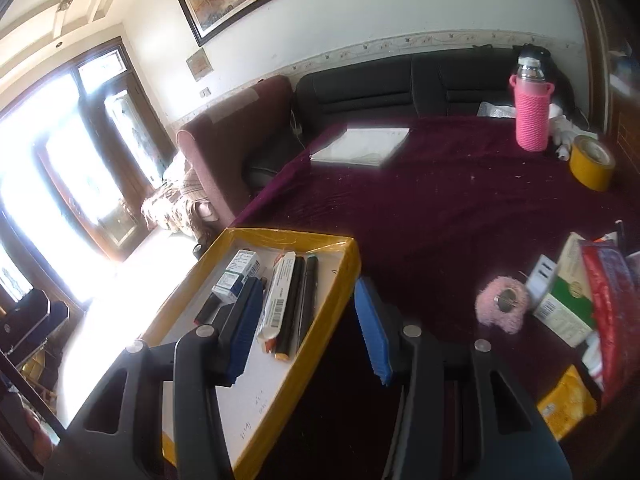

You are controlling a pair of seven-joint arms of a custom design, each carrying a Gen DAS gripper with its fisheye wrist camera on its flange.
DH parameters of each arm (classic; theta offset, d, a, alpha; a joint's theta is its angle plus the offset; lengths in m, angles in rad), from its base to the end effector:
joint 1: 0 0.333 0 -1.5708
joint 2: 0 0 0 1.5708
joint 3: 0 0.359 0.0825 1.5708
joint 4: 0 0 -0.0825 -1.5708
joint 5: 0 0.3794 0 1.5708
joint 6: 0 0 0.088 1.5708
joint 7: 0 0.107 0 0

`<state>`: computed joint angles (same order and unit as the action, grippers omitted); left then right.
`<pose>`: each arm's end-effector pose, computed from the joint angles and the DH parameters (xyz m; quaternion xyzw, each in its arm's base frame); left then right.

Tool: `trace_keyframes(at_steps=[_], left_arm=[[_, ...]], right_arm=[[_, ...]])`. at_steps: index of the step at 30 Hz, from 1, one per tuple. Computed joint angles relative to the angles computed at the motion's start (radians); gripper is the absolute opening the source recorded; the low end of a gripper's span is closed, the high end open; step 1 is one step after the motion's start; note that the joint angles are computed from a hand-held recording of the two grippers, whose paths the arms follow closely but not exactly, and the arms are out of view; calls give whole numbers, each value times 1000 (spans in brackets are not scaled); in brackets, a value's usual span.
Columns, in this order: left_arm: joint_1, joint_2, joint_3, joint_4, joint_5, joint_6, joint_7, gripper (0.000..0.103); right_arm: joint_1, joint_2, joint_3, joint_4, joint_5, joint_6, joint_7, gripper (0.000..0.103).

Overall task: Organize objects
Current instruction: 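Move both open tools from the tray toward the remaining item pile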

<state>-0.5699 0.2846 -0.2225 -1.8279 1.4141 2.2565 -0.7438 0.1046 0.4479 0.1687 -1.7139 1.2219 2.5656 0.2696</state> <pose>0.4926 -0.4421 0.4583 -0.7667 0.3858 -0.4014 0.3198 0.6896 0.1604 0.4083 -0.7842 0.4183 -0.0337 0.4572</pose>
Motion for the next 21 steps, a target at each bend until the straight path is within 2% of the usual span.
trace_keyframes(at_steps=[5,9,12,13,14,16,18,19,20,21], left_arm=[[-26,33,-7,107,46,55,89,74],[-33,99,12,270,75,215,212,75],[-35,160,24,407,5,306,318,78],[-25,186,19,460,-36,362,363,78],[-6,218,2,523,-99,424,440,78],[8,271,-33,637,-209,475,594,78],[-6,298,-43,718,-261,475,705,80],[-14,312,-49,759,-282,475,774,81],[-27,316,-40,785,-284,471,823,83],[-47,309,-15,788,-271,460,824,86]], right_arm=[[-50,-94,-34,-90,20,-23,-85,46],[-76,-214,-87,-163,51,34,-170,46],[-90,-306,-135,-185,63,85,-184,47],[-94,-330,-152,-183,43,98,-161,51],[-94,-354,-171,-175,-12,124,-113,57],[-95,-381,-199,-144,-124,167,-16,57],[-101,-388,-229,-89,-298,213,158,57],[-106,-388,-244,-59,-397,228,256,61],[-108,-379,-265,-11,-551,239,396,68],[-110,-371,-277,17,-649,240,479,70]])
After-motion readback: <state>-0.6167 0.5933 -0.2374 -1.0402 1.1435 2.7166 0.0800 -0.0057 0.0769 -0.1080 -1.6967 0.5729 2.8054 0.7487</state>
